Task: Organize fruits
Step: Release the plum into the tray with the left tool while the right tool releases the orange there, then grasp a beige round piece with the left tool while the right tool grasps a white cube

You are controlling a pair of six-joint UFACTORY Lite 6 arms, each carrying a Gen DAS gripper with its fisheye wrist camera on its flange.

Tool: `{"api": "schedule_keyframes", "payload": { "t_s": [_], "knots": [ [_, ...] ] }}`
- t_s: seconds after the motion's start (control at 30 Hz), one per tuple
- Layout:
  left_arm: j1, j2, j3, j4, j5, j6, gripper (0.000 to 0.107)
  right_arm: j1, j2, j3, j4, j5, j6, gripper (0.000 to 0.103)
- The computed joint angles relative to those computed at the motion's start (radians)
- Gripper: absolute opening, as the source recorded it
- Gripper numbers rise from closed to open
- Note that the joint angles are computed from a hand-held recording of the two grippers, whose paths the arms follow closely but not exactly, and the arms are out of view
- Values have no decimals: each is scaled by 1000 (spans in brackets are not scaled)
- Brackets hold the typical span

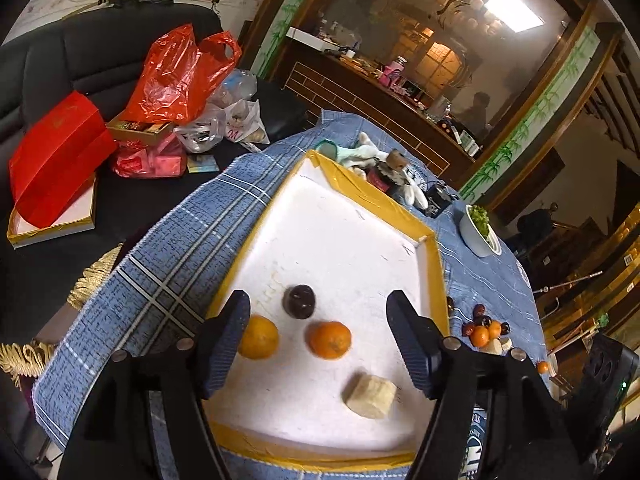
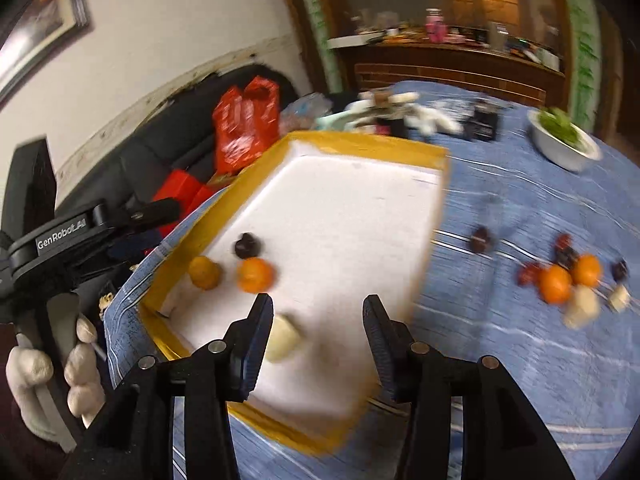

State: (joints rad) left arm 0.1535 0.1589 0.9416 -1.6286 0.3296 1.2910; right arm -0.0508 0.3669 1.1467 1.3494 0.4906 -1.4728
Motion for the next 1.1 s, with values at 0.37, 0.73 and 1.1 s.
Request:
{"api": "schedule_keyframes", "payload": {
  "t_s": [0.37, 0.73, 1.1],
  "knots": [
    [-223, -47, -9, 25, -101, -40, 71, -523, 214, 256, -178, 125, 174, 51],
    [-620, 224, 299, 1138, -232, -1128, 71, -489, 661, 843, -435, 126, 523, 51],
    [-819, 935, 1273, 1744, 79, -1583, 57, -531, 822, 1068, -400, 256, 549, 22]
  ]
}}
